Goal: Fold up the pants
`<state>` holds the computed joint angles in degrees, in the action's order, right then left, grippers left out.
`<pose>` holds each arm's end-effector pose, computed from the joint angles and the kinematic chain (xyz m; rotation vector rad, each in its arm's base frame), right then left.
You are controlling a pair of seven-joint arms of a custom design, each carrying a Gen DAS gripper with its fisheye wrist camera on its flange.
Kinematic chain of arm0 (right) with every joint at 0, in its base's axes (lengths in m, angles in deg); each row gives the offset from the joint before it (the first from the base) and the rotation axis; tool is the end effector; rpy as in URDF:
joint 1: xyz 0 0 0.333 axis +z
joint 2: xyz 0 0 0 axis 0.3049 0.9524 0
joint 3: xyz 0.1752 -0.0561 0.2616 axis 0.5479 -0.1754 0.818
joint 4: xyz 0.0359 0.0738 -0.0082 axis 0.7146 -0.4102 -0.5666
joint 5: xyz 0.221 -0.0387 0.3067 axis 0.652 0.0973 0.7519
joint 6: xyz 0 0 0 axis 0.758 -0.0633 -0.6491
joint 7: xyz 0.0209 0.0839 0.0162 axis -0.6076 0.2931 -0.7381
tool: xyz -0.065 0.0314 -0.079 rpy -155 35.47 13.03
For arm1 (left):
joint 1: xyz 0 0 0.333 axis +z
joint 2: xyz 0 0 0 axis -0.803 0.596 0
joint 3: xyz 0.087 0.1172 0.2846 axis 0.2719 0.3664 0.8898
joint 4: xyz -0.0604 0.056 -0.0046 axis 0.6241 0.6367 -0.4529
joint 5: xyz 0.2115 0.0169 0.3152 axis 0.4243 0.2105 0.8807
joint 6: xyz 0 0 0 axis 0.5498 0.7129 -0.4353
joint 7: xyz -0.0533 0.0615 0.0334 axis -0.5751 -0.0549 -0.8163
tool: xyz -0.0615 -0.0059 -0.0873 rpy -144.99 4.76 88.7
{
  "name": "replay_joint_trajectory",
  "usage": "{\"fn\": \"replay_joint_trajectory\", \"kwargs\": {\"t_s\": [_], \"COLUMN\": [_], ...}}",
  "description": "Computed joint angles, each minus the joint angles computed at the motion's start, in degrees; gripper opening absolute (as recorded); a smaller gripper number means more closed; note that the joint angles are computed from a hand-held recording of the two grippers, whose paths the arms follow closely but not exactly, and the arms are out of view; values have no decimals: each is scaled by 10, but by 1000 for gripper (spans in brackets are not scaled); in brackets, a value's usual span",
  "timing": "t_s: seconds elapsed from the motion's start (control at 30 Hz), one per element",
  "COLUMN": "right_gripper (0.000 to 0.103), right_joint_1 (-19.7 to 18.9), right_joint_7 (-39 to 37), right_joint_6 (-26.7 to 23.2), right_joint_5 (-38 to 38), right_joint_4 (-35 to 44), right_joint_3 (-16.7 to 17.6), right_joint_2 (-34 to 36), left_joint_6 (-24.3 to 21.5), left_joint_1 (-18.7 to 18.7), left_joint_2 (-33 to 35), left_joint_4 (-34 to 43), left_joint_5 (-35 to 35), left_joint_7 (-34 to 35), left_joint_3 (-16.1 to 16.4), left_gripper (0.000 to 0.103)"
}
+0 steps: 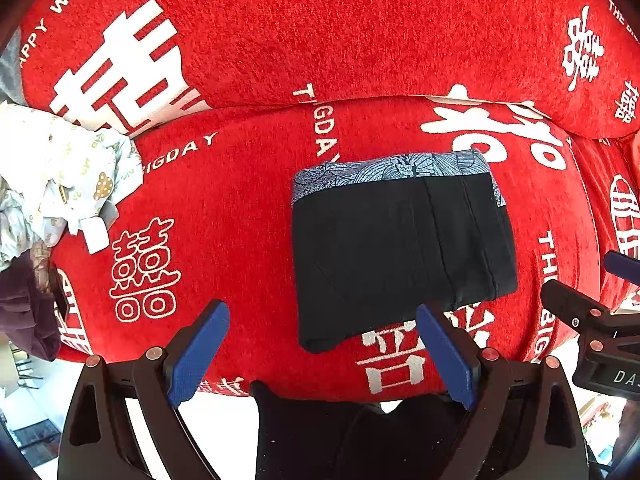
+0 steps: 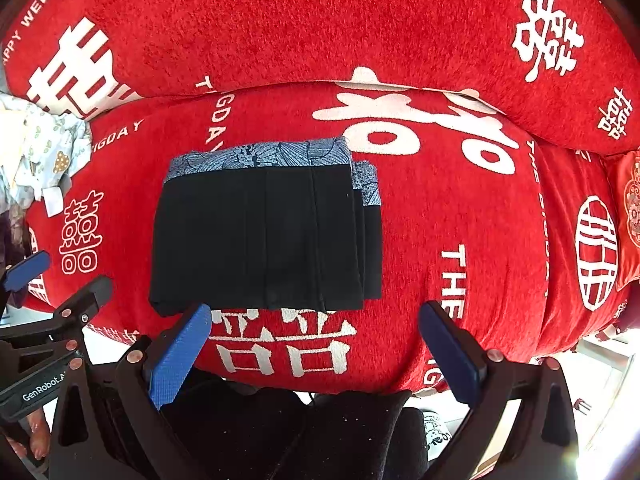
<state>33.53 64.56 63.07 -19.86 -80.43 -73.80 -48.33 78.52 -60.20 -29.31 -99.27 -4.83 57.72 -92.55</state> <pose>0.4224 0.1803 0.6756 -1.6139 2.6723 -0.0214 0.5109 -0.1492 0.6771 -1.4388 2.6705 -0.0960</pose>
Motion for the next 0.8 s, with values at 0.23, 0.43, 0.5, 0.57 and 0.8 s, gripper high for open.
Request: {"fn": "replay_joint_trajectory", "kwargs": {"t_s": [0.23,0.43,0.5,0.57,0.8], "right_gripper": [103,103,103,103,103], "right_joint_1": [1,1,1,1,1], "right_joint_7": [4,4,3,4,2], "right_joint_6": [-1,-3,-4,-4,-7], "right_joint_5": [1,0,0,0,1], "right_joint_4": [0,2,3,3,5], "right_joint_3": [0,0,0,0,-1], "right_joint_2": [1,2,2,2,5], "left_joint_6": [0,-3,-4,-4,-5], "left_joint_1": [0,-4,-4,-4,-4], "left_joint_2": [0,2,1,0,-1], "left_joint_4": [0,2,0,-1,-2], "left_joint_5": [-2,19,17,16,12], "left_joint_7": [-1,-12,-13,-13,-14], "left_joint_3": [1,-4,-3,-3,-2], "left_gripper": [95,95,95,95,95]}}
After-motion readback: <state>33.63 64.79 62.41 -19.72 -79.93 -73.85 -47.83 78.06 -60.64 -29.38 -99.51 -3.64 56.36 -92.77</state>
